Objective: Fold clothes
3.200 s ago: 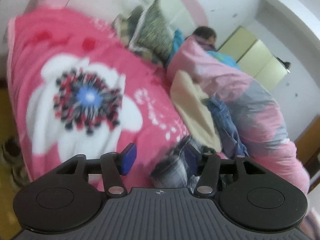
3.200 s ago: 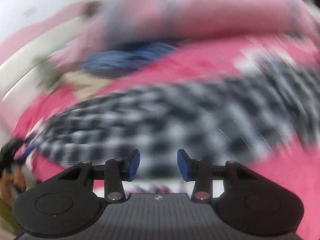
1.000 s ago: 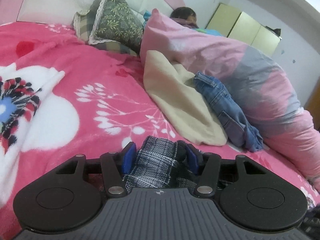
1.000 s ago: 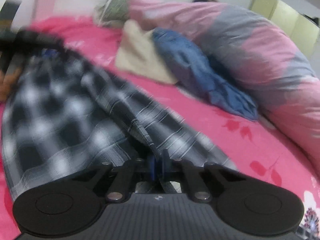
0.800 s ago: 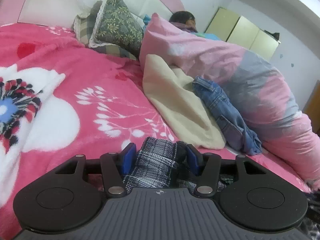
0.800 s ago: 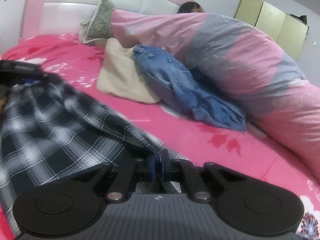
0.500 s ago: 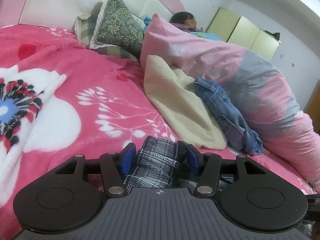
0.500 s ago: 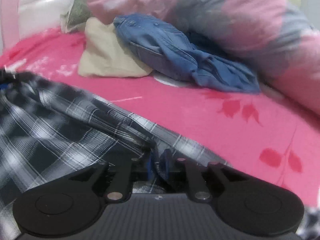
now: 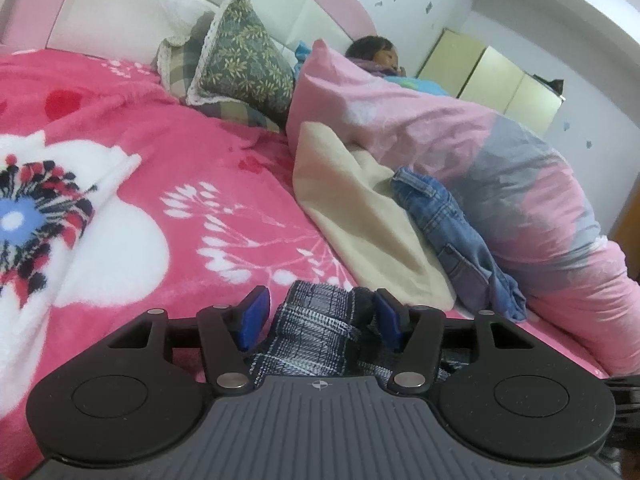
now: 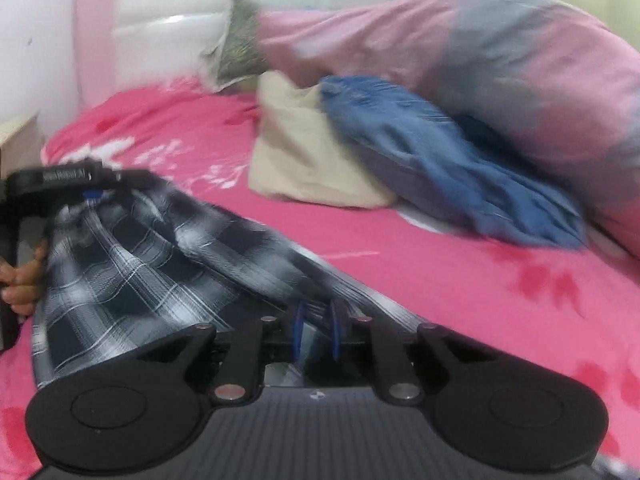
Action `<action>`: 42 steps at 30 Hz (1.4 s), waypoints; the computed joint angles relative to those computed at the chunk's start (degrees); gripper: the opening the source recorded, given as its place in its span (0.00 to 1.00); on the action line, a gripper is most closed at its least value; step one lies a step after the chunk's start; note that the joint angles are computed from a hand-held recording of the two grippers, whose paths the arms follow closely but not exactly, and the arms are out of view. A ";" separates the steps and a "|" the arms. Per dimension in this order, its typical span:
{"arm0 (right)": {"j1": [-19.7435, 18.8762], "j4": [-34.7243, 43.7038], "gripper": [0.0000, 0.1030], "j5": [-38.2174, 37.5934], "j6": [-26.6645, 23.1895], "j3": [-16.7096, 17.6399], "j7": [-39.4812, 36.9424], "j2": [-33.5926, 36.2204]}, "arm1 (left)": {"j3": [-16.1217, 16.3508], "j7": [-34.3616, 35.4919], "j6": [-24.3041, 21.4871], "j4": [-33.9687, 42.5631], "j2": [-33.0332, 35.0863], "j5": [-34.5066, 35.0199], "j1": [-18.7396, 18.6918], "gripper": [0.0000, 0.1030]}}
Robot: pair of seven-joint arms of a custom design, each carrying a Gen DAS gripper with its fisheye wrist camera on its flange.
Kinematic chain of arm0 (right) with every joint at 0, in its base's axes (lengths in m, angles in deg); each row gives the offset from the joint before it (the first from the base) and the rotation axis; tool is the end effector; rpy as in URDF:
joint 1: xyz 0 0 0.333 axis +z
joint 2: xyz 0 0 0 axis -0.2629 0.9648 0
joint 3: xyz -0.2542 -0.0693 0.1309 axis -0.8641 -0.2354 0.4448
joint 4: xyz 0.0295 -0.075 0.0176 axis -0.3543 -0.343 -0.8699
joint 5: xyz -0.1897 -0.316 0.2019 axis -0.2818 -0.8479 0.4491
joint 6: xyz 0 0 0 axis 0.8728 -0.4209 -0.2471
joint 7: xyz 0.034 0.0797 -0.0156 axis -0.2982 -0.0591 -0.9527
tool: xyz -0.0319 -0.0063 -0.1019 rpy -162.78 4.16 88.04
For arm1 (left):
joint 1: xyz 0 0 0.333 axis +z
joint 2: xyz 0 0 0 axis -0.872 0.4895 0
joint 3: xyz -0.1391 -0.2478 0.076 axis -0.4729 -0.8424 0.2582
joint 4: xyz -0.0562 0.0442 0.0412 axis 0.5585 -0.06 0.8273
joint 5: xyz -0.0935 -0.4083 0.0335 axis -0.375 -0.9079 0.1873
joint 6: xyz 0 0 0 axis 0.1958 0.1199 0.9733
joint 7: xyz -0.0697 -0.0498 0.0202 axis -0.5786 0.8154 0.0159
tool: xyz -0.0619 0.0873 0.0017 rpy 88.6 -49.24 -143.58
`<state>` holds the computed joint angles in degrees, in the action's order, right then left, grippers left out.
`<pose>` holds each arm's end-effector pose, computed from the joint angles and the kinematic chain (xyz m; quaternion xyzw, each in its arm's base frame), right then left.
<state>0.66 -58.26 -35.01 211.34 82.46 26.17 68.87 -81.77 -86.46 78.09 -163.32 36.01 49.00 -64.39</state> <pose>0.5972 0.2453 0.4717 -0.9049 0.1208 -0.1051 0.3944 0.3767 -0.1656 0.4234 -0.7964 0.1892 -0.3996 0.4128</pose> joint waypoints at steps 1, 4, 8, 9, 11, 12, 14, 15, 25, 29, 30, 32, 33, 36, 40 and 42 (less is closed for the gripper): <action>0.96 0.98 0.13 -2.61 2.09 0.42 2.27 1.55 | -0.17 -0.14 -0.21 0.09 0.05 0.30 0.13 0.57; 1.81 5.75 0.12 -3.47 5.32 1.28 10.16 6.33 | -0.26 0.04 -0.71 0.38 0.33 0.59 0.09 0.57; 0.88 9.76 0.13 -1.88 7.89 2.44 19.64 9.19 | 0.16 -0.19 -0.63 0.22 0.27 0.43 -0.18 0.59; -0.42 9.18 0.13 0.51 6.20 3.21 17.41 8.15 | 0.26 -0.14 -0.56 0.23 0.29 0.32 -0.19 0.59; -2.70 7.20 0.13 6.17 0.68 3.84 10.50 5.11 | 0.32 -0.10 -0.47 0.21 0.29 0.15 -0.21 0.59; -3.03 6.19 0.14 7.45 -1.97 3.59 7.47 3.72 | 0.31 -0.12 -0.44 0.19 0.27 0.09 -0.22 0.59; -2.30 5.10 0.14 5.65 -6.68 2.73 4.61 2.12 | 0.40 -0.06 -0.24 0.13 0.23 -0.02 -0.20 0.60; -2.10 5.33 0.14 3.73 -8.87 2.76 4.30 2.16 | 0.39 -0.17 -0.11 0.03 0.12 0.05 -0.16 0.59; 1.72 9.23 0.14 -0.91 12.66 3.38 26.57 8.06 | 0.60 -1.58 2.11 -0.75 -0.70 1.48 0.47 0.61; -3.63 2.03 0.15 9.67 10.59 1.15 15.25 -1.39 | -0.57 -2.03 2.17 -1.43 -2.95 3.34 0.25 0.61; -4.13 -0.10 0.17 11.17 10.49 -0.04 11.44 -3.76 | -1.09 -1.45 1.42 -1.32 -3.54 3.33 -0.10 0.62; -4.51 -3.20 0.22 10.74 9.55 -2.39 6.10 -6.90 | -2.15 -0.70 0.09 -0.75 -4.49 3.58 -0.74 0.64; -4.48 -4.84 0.25 10.00 9.42 -3.26 3.34 -8.26 | -2.38 -0.08 -0.01 0.08 -4.16 4.01 -0.85 0.67; -3.36 -10.01 0.28 8.52 11.38 -4.60 -6.34 -11.03 | -1.71 5.77 1.25 4.11 -0.23 4.81 -0.93 0.69; -1.53 -12.12 0.28 7.79 16.08 -4.77 -13.21 -9.54 | -1.06 15.38 1.70 10.48 8.06 5.45 -0.65 0.70; -1.02 -12.00 0.28 6.83 18.33 -4.41 -15.48 -7.74 | -1.33 18.22 -0.34 12.83 11.72 6.32 -0.77 0.70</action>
